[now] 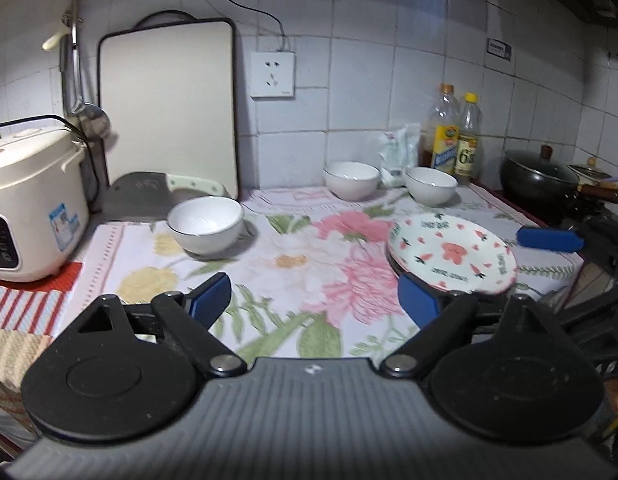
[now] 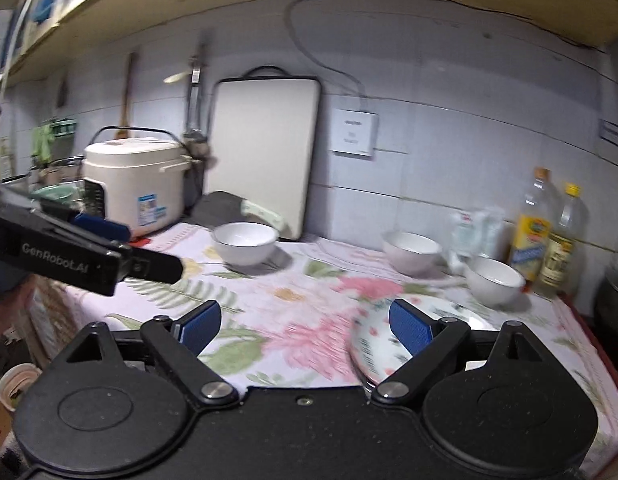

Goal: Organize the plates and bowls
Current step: 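Move the left gripper to the white bowl beside the rice cooker, then close the left gripper on the white bowl rim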

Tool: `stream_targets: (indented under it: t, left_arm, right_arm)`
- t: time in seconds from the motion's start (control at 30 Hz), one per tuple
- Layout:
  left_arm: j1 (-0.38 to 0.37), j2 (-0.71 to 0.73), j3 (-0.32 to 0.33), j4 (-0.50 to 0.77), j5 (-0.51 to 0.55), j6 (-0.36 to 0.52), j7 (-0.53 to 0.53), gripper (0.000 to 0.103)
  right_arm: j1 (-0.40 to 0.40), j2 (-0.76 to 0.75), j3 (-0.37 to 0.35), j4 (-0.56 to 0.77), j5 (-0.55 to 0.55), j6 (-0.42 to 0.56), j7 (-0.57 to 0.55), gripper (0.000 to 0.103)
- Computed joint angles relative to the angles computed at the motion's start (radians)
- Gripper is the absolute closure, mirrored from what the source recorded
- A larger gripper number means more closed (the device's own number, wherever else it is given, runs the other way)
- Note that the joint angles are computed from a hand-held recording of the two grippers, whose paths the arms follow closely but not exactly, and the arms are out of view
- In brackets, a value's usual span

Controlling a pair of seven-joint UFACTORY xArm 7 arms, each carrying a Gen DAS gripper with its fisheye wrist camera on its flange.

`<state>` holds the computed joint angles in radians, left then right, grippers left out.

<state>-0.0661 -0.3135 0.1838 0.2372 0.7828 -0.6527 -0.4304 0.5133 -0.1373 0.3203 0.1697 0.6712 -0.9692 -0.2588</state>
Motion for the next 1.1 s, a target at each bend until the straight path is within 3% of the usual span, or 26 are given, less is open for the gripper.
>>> stream_targets:
  t: [0.1,0.23,0.3,0.4,0.5,0.57,0.67,0.77,0.87,0.97,1.1]
  left_arm:
    - [0.017,0.037,0.026,0.041,0.032,-0.017,-0.012,0.009]
    - [0.062,0.134,0.010,0.126,0.035,-0.037,-0.009,0.007]
    - [0.085,0.200,0.005,0.196,0.071,-0.032,-0.059,0.007]
    - [0.125,0.321,-0.002,0.347,0.206,-0.005,-0.238,0.007]
    - [0.190,0.458,-0.035,0.537,0.408,0.005,-0.507,0.010]
    - [0.220,0.521,-0.066,0.621,0.449,0.045,-0.610,0.011]
    - [0.257,0.605,-0.113,0.721,0.476,0.076,-0.658,0.012]
    - [0.298,0.690,-0.160,0.851,0.576,0.126,-0.805,0.016]
    - [0.299,0.760,-0.170,0.957,0.624,0.176,-0.896,0.019]
    - [0.286,0.821,-0.164,1.062,0.706,0.221,-1.029,0.031]
    - [0.272,0.876,-0.147,1.119,0.645,0.236,-1.058,0.042]
  right_arm:
    - [-0.016,0.086,-0.027,0.067,-0.094,-0.020,0.004,0.009]
    - [-0.044,0.207,-0.084,0.173,-0.256,-0.030,0.051,0.008]
    - [-0.060,0.274,-0.110,0.241,-0.326,-0.027,0.071,0.008]
    - [-0.078,0.368,-0.139,0.352,-0.400,0.010,0.094,0.008]
    - [-0.091,0.459,-0.158,0.475,-0.450,0.077,0.117,0.008]
    - [-0.088,0.519,-0.171,0.559,-0.451,0.124,0.120,0.008]
    - [-0.082,0.594,-0.192,0.674,-0.450,0.201,0.117,0.008]
    - [-0.066,0.650,-0.218,0.777,-0.428,0.278,0.104,0.008]
    - [-0.056,0.690,-0.238,0.868,-0.416,0.366,0.101,0.008]
    - [-0.029,0.730,-0.270,0.950,-0.404,0.431,0.088,0.008]
    - [0.001,0.782,-0.307,1.049,-0.392,0.502,0.067,0.008]
